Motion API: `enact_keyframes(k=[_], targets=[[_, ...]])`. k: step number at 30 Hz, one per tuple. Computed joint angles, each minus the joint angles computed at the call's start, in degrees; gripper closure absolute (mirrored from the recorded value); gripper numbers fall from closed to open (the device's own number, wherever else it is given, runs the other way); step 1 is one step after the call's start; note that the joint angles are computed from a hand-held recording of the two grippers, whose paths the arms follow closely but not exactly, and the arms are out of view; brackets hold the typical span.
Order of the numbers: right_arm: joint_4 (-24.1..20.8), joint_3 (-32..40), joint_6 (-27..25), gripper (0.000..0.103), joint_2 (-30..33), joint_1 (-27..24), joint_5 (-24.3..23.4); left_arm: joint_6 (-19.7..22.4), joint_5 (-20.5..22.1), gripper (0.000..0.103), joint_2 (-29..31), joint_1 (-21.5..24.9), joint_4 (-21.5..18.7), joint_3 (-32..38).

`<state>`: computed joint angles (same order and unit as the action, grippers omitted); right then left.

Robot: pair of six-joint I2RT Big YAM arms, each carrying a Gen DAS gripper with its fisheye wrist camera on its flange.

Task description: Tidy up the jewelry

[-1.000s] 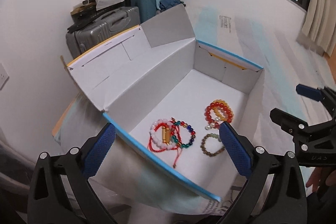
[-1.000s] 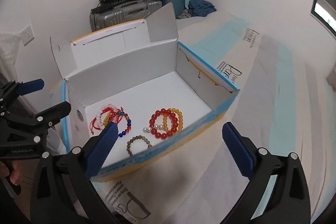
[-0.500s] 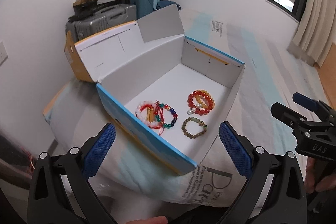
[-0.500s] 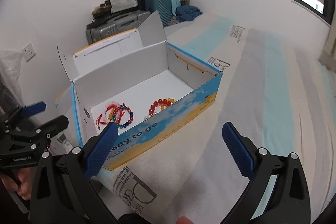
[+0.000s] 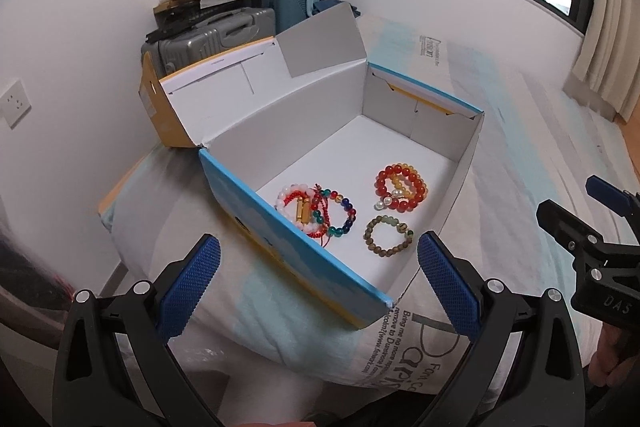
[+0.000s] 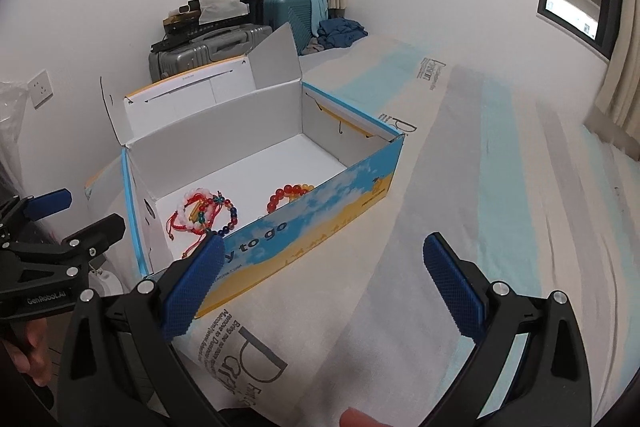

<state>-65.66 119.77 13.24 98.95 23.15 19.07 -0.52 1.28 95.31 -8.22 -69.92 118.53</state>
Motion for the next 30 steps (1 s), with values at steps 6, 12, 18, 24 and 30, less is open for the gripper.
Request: enact_keyframes(k=[6,12,18,24,30], targets=[[-1.3,0.5,1.4,0.008,0.3,-0.4,-1.3,0.1,-0.2,0.006,-0.5,0.0,0.9,-0.9],[-1.7,0.8,1.9,0.008,0.5,-0.7,-2.3,0.3,-0.6,0.006,-0.6,0.0,0.9,-0.9],[-1.7,0.9,1.8,0.008,0.6,-0.7,-2.3,0.3,-0.7,0.006,-0.4,-0.1,0.7,-0.8],[-1.8,0.9,1.8,0.008,0.7,-0.6,-2.1,0.6,-0.8,0.006,0.0,-0.1,0.4,-0.3],[-1.9,0.9,1.7,0.008,0.7,-0.4,-2.0,0.7,-0.9,0.006,-0.1,-0.2,0.3,-0.5]])
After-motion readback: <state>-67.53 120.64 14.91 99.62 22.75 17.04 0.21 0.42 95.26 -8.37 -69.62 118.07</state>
